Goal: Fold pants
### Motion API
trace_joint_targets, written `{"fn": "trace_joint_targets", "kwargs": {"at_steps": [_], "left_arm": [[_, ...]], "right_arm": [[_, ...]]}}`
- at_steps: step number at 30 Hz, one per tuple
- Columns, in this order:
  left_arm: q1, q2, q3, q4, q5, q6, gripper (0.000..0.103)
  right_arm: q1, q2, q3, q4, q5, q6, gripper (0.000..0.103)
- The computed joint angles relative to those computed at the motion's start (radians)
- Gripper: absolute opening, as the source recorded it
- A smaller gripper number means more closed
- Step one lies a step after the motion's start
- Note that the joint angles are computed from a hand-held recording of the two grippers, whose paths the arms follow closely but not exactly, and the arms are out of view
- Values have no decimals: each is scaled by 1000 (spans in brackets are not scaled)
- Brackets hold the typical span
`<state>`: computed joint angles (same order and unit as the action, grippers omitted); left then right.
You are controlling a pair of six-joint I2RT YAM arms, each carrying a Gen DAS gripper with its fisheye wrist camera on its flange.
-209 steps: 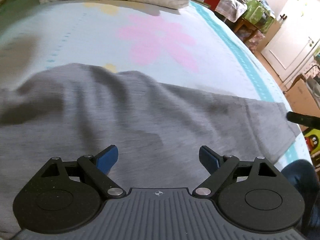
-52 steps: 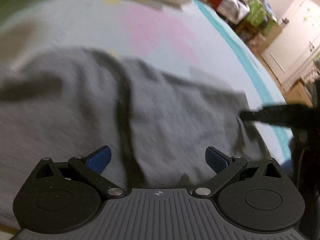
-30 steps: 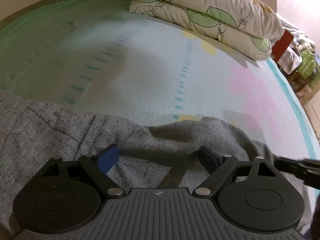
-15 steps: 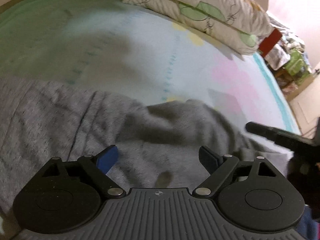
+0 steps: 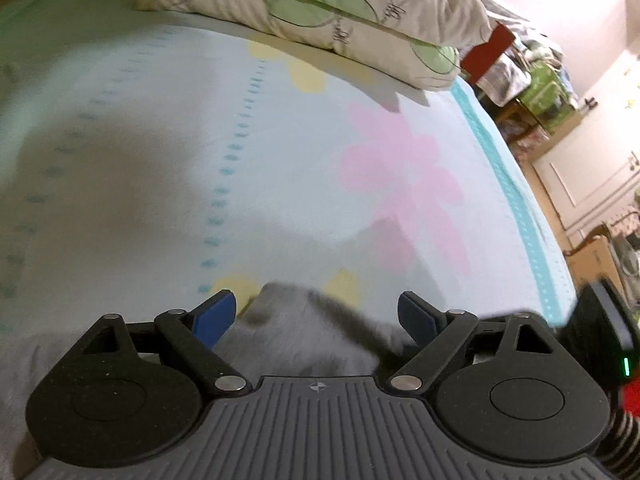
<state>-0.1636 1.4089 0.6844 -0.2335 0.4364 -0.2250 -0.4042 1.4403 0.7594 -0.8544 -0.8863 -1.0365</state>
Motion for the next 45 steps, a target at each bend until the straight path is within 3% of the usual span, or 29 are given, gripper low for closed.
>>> {"fn": "trace_joint_targets", "kwargs": {"at_steps": [7,13,16,19,20,22,27,29,32,34,37,40,41,45], "left_arm": [[-94,175,170,-72,-61,53,88],[-146,292,276,-161,-134,107,89],[-147,317,270,-138,-172,105,88],[-155,287,204,-21,-346,80,88],[-147,272,180,19,-395,70,88],[-112,230,143,55,-403,31,88],[-75,2,9,58,-361,11,88],[-84,-118,-54,25,-363,15,88],[-112,-241,-139,-44,-383,-6,88],[-102,-306,-209,-94,-380,-22,88],[-33,-349,-298,-160,-294,-11,88],[-63,-482,-347,-219,-321,78,88],[-68,-519,-343,-253,-322,78,89],[124,-695,-333,-401,-119,72,89]], "right_arm": [[-33,-264,-171,14,-4,-69,5],[-43,-305,-188,-4,-3,-101,6],[-64,-299,-166,-44,-10,-136,7],[-70,-399,-234,93,25,32,13],[-51,-449,-263,174,66,145,14],[-57,-499,-277,231,86,262,15],[-70,-511,-224,92,-5,211,14],[8,-514,-226,109,17,271,14],[169,-512,-246,243,115,444,14],[279,-428,-237,342,222,562,14],[363,-275,-200,453,361,686,3],[375,-224,-148,438,382,757,4],[384,-233,-136,423,404,775,9],[357,-370,-123,307,373,786,13]]}}
